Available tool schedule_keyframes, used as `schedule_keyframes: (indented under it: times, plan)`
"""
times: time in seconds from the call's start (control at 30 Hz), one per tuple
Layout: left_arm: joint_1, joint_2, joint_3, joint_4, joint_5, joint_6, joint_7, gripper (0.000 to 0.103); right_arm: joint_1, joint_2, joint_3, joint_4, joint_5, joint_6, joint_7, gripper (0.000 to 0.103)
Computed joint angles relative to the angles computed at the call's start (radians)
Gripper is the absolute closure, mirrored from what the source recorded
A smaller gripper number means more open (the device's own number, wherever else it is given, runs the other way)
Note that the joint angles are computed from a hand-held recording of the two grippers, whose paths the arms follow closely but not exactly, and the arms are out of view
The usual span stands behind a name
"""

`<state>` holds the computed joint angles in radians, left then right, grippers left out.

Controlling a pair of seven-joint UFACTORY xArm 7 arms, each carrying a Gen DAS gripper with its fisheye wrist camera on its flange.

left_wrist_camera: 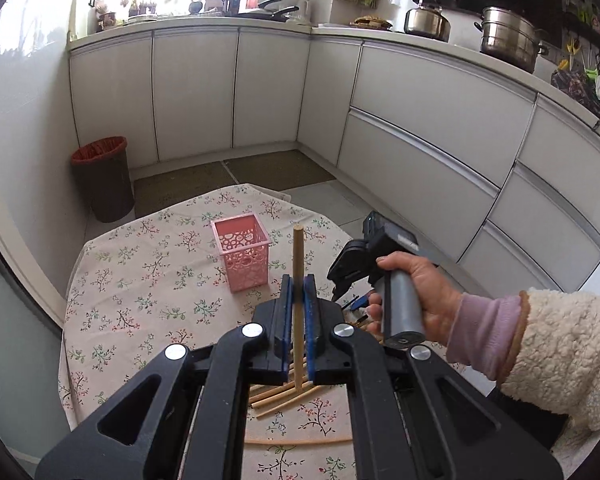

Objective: Organize utensils
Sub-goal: 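Grasp a black chopstick with the right gripper while the left gripper lifts its bamboo chopstick, then lower both chopsticks into the pink mesh holder and open both grippers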

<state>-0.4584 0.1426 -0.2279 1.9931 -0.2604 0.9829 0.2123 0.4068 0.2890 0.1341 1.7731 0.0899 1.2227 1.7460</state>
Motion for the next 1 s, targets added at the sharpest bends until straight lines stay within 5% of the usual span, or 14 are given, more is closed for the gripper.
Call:
schedule_keyframes:
  times: [0.13, 0.3, 0.4, 0.7, 1.0]
  plan:
    - [0.013, 0.002, 0.01, 0.001, -0.006, -0.012, -0.029, 0.098, 0.022, 0.075, -0.016, 0.089, -0.037, -0.018, 0.067, 0.095]
    - [0.021, -0.004, 0.017, -0.005, 0.01, -0.027, -0.071, 0.098, 0.052, 0.045, -0.04, 0.014, -0.128, -0.205, 0.141, 0.098]
    - [0.027, -0.017, 0.02, -0.017, 0.013, -0.051, -0.097, 0.098, 0.084, 0.012, -0.048, 0.016, -0.254, -0.233, 0.139, 0.098]
    - [0.011, -0.02, 0.013, 0.017, 0.059, -0.072, -0.171, 0.098, 0.207, 0.003, -0.032, 0.288, -0.517, 0.018, -0.07, 0.098]
    - [-0.062, 0.129, 0.023, 0.284, 0.183, 0.026, -0.268, 0.098, 0.313, 0.007, -0.037, 0.536, -0.643, 0.246, -0.205, 0.098]
